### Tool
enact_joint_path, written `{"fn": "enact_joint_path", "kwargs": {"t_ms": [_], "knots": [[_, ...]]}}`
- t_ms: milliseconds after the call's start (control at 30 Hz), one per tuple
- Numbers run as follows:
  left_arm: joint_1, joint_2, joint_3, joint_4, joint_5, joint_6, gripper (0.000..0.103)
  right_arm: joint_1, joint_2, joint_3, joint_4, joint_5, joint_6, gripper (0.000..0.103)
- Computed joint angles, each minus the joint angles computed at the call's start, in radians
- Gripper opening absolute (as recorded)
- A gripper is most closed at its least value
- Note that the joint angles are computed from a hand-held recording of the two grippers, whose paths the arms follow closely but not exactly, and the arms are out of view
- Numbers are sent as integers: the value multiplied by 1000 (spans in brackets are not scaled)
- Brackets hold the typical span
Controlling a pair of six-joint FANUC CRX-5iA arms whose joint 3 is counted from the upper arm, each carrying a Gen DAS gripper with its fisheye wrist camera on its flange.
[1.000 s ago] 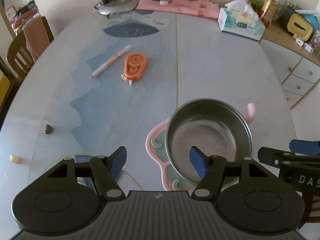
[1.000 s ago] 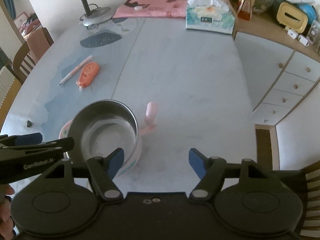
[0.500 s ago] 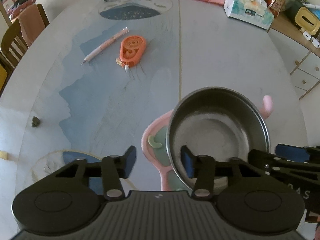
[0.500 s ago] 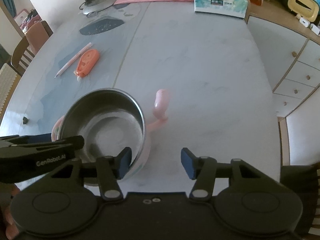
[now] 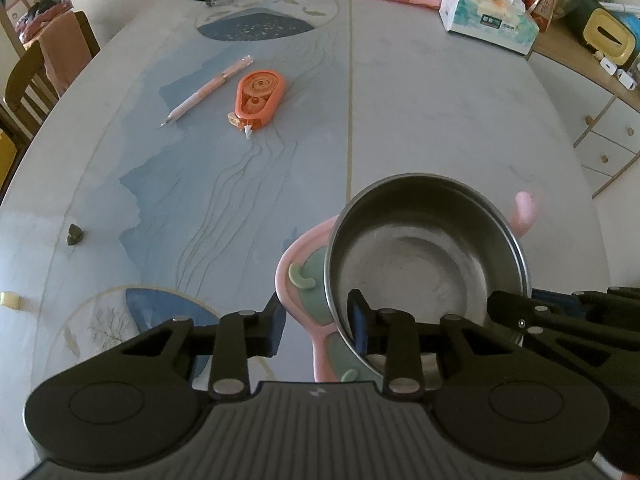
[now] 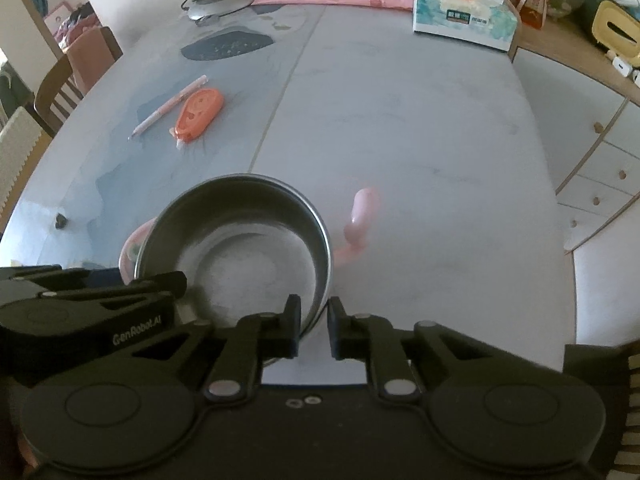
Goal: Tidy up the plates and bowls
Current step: 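Lift the pink pot holding the steel bowl with the left gripper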
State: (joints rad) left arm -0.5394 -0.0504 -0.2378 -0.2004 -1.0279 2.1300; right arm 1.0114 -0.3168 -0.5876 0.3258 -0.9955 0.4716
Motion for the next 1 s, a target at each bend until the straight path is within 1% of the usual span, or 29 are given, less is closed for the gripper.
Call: {"fn": "enact_joint_path", "kwargs": {"t_ms": [233, 500, 633, 767, 1000], "knots": [[-28, -29, 11, -12, -40, 22, 32, 46, -34, -5, 31, -43, -26, 14], [-55, -95, 9, -20, -86, 30, 32, 135, -90, -2, 76, -134, -92, 14], [-71, -145, -3, -20, -111, 34, 32, 212, -124, -3, 113, -199, -152, 14], [-93, -202, -15, -19, -141, 34, 32, 308, -160, -1, 145, -280, -242, 14], [-142, -311, -46, -17, -194, 21, 32, 531, -202, 15, 192, -457, -446, 14]]}}
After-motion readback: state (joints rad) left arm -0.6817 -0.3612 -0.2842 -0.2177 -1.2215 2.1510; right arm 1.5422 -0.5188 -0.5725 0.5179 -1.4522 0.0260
